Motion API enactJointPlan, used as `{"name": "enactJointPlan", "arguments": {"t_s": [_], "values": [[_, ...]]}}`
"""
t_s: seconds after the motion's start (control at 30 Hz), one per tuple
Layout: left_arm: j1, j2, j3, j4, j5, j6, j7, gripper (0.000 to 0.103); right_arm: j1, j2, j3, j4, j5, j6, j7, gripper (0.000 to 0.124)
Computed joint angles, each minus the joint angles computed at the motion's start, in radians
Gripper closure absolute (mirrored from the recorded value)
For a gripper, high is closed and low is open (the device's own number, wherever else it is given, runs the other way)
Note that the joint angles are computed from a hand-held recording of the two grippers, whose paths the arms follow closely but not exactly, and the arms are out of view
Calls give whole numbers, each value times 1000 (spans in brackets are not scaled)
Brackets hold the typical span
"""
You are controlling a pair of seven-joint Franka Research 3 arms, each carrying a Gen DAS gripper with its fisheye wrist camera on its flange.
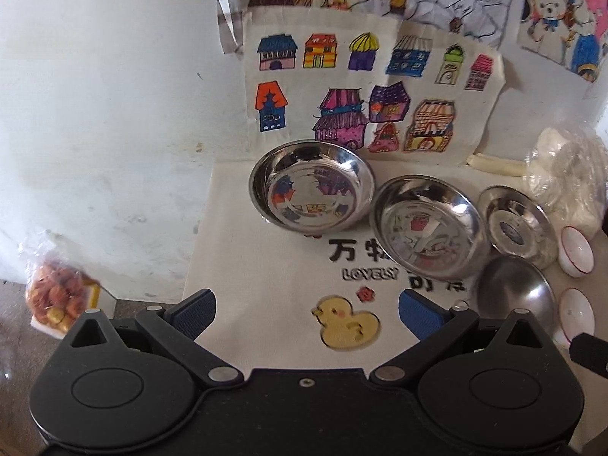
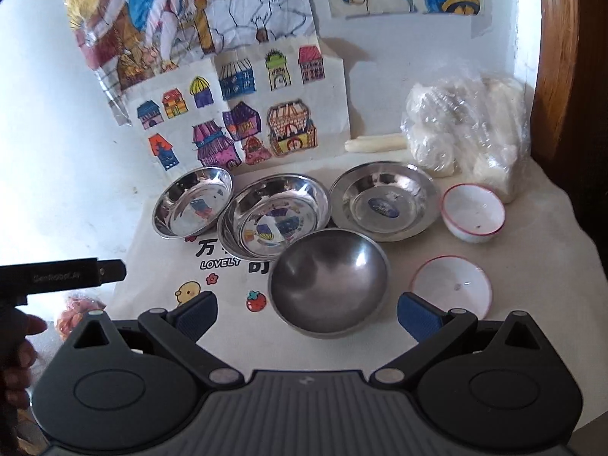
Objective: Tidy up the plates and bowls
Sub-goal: 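Reach both grippers to the medium steel plate and close them on its rim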
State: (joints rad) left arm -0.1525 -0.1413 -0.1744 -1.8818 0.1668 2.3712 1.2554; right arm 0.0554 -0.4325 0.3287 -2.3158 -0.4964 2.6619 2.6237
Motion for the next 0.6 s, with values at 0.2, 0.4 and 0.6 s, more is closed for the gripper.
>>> {"name": "enactJointPlan", "arguments": {"t_s": [0.2,0.4,0.6], "values": [[24,103,26,46,-75,63,120,1,12,157,38,160,-61,-153,80,21],[55,148,32,71,-179,127,151,1,100,266,5,309,-84,-346,-11,21],[55,243,34,185,23,3,-118,1,152,363,-53,447,-225,-457,-76,21]]}}
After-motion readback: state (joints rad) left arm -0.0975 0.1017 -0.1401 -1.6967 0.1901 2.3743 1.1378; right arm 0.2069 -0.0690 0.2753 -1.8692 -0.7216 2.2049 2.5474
